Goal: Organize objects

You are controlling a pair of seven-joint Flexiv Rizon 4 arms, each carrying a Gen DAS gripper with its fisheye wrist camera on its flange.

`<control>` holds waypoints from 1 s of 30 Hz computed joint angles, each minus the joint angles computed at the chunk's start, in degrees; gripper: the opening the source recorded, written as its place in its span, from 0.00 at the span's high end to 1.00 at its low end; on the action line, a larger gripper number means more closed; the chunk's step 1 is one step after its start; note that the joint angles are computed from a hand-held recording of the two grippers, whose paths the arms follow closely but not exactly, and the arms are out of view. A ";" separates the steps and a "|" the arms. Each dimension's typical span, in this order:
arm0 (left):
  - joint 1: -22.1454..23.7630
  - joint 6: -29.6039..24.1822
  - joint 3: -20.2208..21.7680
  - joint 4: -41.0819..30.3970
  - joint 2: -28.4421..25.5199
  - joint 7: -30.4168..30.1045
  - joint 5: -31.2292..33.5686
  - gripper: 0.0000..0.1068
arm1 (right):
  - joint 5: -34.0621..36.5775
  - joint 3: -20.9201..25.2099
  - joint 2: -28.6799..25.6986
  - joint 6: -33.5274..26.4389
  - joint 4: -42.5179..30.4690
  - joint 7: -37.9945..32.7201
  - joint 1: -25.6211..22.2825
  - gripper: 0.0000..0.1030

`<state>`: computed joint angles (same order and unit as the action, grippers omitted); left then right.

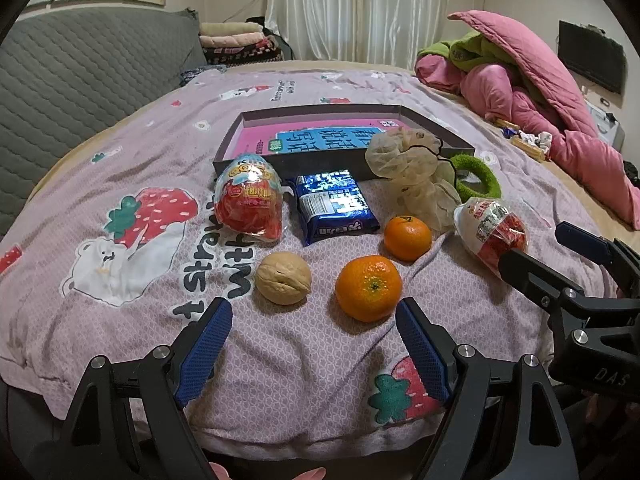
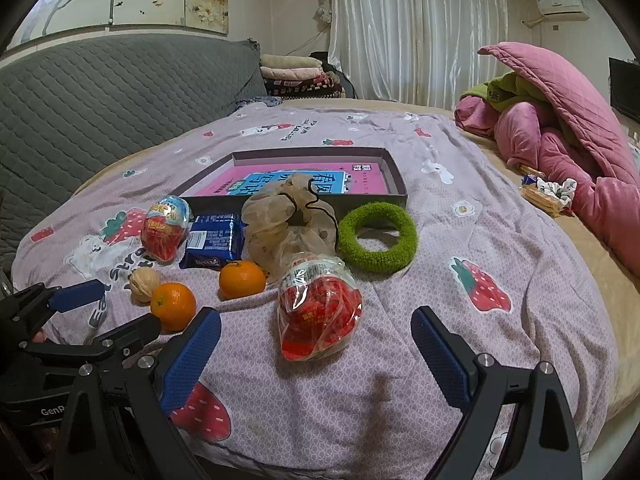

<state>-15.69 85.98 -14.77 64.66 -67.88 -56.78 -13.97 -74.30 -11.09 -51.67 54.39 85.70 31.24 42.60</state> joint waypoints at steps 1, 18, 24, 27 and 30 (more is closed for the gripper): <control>0.06 0.01 -0.09 0.05 0.02 -0.02 -0.02 0.21 | 0.10 0.07 -0.11 0.05 -0.15 -0.15 -0.05 0.07; 0.05 -0.21 0.08 0.09 0.10 0.12 0.05 0.21 | 0.57 0.05 -0.16 -0.15 -0.23 -0.27 0.04 0.07; 0.14 -0.66 0.21 0.00 0.20 0.03 -0.02 0.21 | 0.68 0.00 -0.25 0.18 -0.35 -0.48 -0.01 0.07; 0.06 -0.61 0.36 -0.03 0.19 -0.10 -0.04 0.21 | 1.10 0.01 -0.48 -0.09 -0.73 -1.14 0.05 0.07; 0.16 -0.93 0.41 -0.22 0.17 -0.23 -0.17 0.21 | 1.62 0.00 -0.67 -0.05 -1.04 -1.52 0.05 0.07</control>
